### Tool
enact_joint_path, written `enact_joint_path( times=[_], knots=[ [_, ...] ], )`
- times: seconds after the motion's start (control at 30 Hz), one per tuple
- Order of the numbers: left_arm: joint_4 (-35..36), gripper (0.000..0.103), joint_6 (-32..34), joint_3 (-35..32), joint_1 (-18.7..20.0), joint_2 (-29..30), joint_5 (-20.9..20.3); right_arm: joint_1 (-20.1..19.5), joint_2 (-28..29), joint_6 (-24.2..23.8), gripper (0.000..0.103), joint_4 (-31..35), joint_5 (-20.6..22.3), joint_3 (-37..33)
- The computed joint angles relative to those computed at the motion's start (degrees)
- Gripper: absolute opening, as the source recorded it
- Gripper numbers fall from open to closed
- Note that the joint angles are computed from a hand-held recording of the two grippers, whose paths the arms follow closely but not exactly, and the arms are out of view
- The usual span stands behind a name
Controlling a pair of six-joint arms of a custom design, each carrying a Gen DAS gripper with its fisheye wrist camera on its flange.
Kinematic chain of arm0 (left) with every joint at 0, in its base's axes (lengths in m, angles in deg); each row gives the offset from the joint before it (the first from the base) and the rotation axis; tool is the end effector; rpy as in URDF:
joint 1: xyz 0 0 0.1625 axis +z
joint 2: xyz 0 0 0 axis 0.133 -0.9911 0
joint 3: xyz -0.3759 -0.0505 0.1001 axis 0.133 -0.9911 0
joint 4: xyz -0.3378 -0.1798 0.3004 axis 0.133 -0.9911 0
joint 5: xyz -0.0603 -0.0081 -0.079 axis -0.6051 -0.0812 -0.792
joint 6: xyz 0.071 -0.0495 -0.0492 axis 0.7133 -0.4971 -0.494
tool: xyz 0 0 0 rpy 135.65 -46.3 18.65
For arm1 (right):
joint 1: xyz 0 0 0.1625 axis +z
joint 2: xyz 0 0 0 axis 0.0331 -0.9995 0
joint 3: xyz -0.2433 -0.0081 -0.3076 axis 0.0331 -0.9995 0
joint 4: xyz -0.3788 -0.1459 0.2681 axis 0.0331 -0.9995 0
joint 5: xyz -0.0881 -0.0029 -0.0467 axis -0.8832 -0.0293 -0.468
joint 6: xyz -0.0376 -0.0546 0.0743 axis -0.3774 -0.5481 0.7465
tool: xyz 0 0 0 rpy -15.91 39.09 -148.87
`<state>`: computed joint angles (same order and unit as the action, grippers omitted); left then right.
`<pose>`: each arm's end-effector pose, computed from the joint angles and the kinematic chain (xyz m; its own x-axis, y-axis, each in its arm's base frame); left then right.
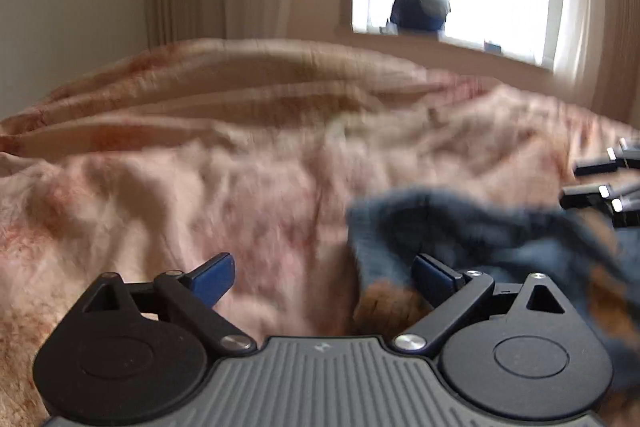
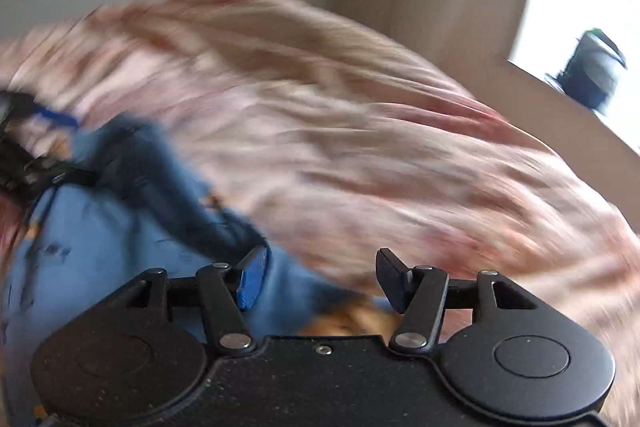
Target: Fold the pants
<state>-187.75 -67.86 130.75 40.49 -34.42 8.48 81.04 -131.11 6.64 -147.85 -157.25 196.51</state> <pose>-0.2743 -0.6103 0.0774 -0.6911 0.2718 -0.6697 0.6880 0.5314 -0.4943 0.0404 -0.6226 0.3355 -0.5876 -0.3404 0.7340 -0.7647 0.5303 -0.3662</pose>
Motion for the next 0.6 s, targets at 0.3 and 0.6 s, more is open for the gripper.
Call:
enact_joint_path(
  times=[0.3,0.6],
  knots=[
    [2.1,0.103,6.1,-1.7,-1.2,3.8,7.6,-0.9,-11.2,-3.7,0.077,-2.4,-5.1,14.2],
    [0.1,0.103,11.6,-6.4,-6.5,7.8,5.8,-7.4,-26.8,3.9,0.092,-12.7,-0.3,25.6]
  ],
)
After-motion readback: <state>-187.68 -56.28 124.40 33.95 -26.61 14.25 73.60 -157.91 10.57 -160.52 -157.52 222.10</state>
